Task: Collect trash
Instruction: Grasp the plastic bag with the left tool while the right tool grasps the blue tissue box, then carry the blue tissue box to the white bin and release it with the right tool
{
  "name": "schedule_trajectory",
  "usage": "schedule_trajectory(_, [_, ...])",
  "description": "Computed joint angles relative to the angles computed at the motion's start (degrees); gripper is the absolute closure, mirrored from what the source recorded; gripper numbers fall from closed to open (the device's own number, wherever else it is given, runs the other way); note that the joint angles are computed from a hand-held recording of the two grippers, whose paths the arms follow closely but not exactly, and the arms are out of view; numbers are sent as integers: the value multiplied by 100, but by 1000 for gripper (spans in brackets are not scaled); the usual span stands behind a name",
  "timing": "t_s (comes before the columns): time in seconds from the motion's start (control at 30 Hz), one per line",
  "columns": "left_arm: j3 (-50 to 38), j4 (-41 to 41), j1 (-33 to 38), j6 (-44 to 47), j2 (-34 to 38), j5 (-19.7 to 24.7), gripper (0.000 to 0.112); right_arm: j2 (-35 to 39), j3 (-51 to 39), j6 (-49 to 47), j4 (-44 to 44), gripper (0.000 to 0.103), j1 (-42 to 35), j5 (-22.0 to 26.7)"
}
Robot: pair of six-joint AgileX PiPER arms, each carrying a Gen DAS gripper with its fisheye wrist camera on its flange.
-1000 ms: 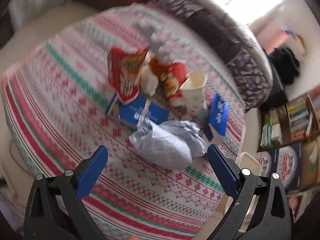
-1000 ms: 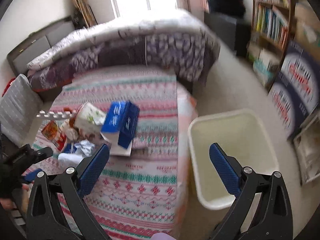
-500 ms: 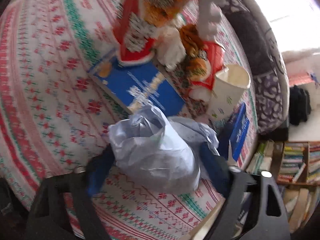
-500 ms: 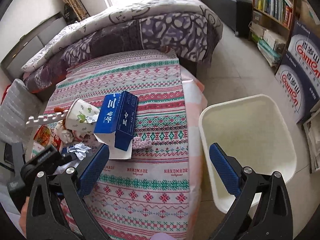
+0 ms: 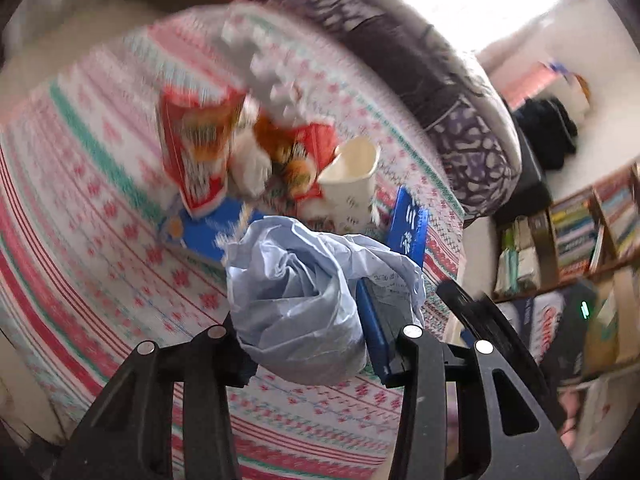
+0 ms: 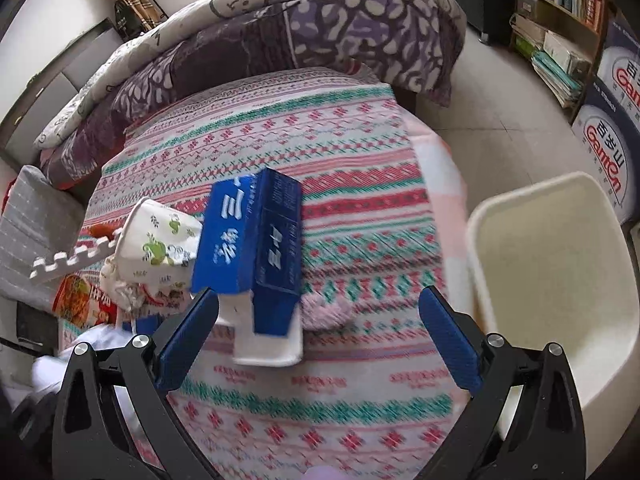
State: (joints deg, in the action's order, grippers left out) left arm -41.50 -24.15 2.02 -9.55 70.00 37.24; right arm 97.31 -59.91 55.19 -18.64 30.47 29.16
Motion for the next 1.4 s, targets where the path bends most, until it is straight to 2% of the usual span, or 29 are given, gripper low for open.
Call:
schedule_trajectory(0.1, [-67,407,132,24,-330,155,69,341,-367,416,-463,7,207,130])
schedule_trajectory(0.3, [-136,-237,1044,1096,-377,687,69,1032,-1173,987,-1205,7,418,589])
schedule_trajectory(0.43, [-145,-427,1321,1411,-326,861,69,1336,-1558,741,-1152,7,439,710])
schedule_trajectory(0.7, [-113,-322,1395,1398,-263,843,69,1771,-1952,-46,-532,7,445,928])
schedule_trajectory(0.77, [-100,-275,1396,1370,-260,817,69,1735,-1850,-147,-341,11,370,792])
schedule_trajectory(0.8, [-98,-230,1382,1331,-264,796,69,1732,-1818,-304,-141,18,326,693])
schedule_trajectory(0.83, [-93,-210,1381,1320,-267,785,69,1737,-1815,-617,179,36,244,640])
schedule_trajectory(0.9, [-86,-151,1352,1267,-284,754,69,1652,-1669,-634,255,47,191,483])
schedule_trajectory(1.07, [-95,37,1210,1062,-323,626,69,1341,-1346,-664,342,49,113,198])
schedule_trajectory(1.4, [-141,733,552,212,-482,225,69,396,-808,-404,-269,49,200,189])
